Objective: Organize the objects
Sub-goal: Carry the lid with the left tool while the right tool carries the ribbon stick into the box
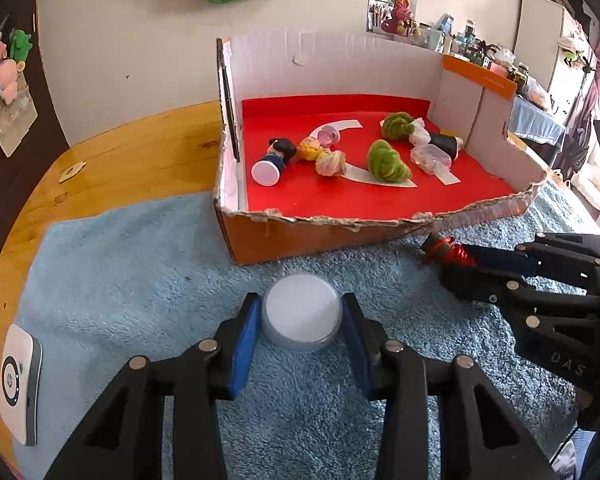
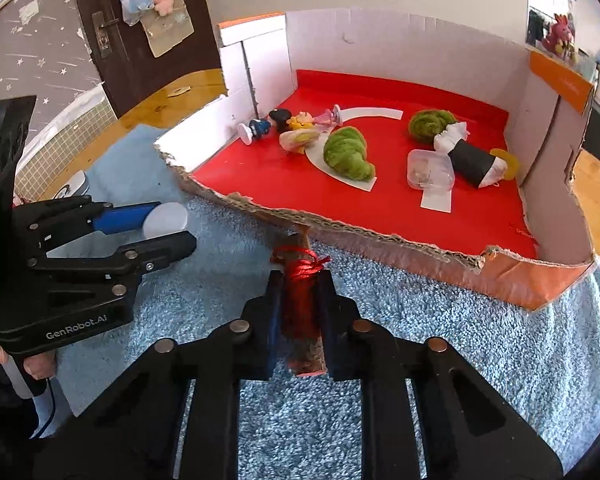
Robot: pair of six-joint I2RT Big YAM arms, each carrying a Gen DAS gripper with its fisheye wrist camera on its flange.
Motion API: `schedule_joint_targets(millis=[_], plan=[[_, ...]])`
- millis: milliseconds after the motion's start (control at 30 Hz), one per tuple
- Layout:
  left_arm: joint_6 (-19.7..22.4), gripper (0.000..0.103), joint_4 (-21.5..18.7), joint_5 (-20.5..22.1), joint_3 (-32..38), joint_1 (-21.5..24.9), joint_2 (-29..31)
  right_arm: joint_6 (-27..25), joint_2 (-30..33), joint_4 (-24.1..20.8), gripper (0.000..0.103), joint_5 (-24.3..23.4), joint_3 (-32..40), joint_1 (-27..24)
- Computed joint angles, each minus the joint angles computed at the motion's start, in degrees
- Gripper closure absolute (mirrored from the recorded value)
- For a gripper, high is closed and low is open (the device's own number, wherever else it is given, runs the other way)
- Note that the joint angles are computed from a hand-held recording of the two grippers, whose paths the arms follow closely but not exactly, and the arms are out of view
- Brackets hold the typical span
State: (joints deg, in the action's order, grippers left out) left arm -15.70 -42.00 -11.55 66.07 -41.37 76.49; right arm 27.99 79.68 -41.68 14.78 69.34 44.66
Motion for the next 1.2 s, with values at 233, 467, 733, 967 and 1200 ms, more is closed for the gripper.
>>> schedule_joint_targets(millis=[233, 467, 733, 967, 1200], plan=[[-0.73, 0.061, -0.15, -0.21, -0.17, -0.36, -0.71, 1.05, -2.60, 2.31, 0.087, -0.78, -2.02, 0.70], [-0.66, 0.061, 0.36, -0.43, -0.26, -1.64, -1.76, 1.27, -5.20, 3.00, 0.087, 0.35, -2.86, 1.74], [-0.09, 0.061, 0.84, -0.41, 0.18, -2.52, -3.27, 0.55, -6.26, 2.98, 0.087, 0.91, -2.30, 2.70], [0.42, 0.061, 1.31, -0.62, 1.10, -2.45, -3.49, -0.46, -6.68, 2.93, 0.087, 1.10, -1.50, 2.41], [1.32, 0.061, 2.02, -0.41, 2.86, -2.00, -2.64, -1.65, -6.63, 2.34, 0.087, 1.64, -0.28, 2.06]])
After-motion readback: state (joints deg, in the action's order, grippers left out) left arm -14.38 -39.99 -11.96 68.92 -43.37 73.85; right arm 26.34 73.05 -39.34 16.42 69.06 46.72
